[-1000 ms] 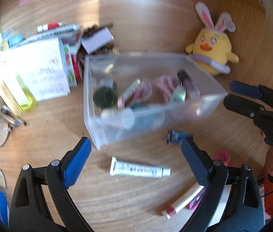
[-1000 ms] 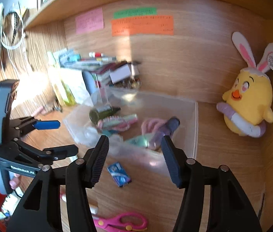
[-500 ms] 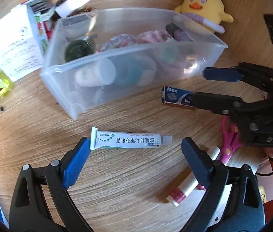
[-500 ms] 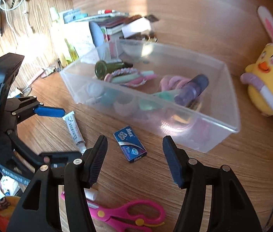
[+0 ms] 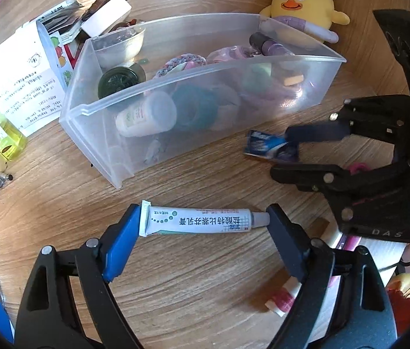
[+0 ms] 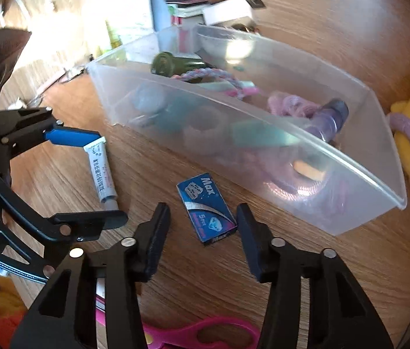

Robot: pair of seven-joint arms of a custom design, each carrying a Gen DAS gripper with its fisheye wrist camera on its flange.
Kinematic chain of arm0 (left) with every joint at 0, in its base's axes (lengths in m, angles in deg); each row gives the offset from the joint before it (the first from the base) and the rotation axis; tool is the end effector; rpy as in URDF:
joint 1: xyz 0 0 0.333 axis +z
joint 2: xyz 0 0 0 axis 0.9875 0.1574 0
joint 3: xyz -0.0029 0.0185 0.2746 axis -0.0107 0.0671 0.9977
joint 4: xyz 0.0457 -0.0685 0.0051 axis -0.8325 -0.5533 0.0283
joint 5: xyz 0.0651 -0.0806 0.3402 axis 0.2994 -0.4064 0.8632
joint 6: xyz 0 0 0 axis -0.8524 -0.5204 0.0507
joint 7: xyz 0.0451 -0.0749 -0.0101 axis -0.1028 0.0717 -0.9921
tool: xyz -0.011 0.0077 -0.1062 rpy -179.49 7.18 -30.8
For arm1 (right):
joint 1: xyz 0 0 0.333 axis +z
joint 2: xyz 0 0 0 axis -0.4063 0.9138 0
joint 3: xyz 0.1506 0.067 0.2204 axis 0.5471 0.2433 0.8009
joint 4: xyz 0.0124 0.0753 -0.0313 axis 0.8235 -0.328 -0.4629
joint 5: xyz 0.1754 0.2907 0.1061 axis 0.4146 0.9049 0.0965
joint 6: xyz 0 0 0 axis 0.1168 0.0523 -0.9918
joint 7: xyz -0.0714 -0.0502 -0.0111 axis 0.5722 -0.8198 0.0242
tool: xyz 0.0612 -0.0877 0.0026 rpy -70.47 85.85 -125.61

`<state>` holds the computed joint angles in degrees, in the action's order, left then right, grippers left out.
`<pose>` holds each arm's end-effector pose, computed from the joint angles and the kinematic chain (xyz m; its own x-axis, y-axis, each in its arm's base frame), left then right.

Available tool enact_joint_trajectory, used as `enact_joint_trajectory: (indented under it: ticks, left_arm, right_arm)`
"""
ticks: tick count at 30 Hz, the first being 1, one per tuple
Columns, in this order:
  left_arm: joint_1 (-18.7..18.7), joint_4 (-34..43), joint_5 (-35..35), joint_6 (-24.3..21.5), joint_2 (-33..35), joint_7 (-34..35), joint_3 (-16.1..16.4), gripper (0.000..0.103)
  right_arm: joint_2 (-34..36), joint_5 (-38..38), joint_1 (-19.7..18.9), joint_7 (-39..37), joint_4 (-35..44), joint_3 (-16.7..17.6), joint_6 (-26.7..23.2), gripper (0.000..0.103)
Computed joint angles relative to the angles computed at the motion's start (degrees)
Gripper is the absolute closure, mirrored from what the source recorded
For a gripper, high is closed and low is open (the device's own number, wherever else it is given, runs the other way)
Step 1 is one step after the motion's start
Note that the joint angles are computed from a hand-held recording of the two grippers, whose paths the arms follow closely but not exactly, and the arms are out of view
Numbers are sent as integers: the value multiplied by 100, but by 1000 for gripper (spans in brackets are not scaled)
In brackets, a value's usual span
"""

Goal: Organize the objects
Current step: 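Grasp the white ointment tube with the left gripper while the right grasps the blue Max box, then carry the ointment tube and Max box into the clear box and open both grippers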

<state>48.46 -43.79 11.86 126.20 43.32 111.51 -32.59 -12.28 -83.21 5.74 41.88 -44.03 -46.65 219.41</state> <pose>0.5587 -0.4475 0.3704 -0.6085 -0.7936 0.0046 -0.6652 0.5069 -0.5482 0.5282 0.3699 0.3623 0.3923 -0.9193 0.0325 -0.7452 -0.3383 -0.5747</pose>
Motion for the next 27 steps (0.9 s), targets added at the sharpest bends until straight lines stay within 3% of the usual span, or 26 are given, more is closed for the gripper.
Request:
enact_joint_trajectory:
  ticks: [2,13,20,23,27]
  left_arm:
    - [-23,-148,38,98,-81,-91,50,17]
    - [64,-860,48,903,-624,-576,142,17]
    - [4,-962,67,1540,-811,-889,267,17]
    - [-83,-882,128,1674,-802,-1028,385,17]
    - [-29,-643,39,1723,-717,-998,339,17]
  right_arm:
    - [-4,227,-132,-264,-17,178,37,78]
    - [-369,-251,146,393,-461,-120,596,78]
    - [-772,-1084,361,1293,-719,-406,943,78]
    - [-953,-1828,523,2023,-733,-639,955,78]
    - [-1049,-2513,468,2685,-584,-653,868,78]
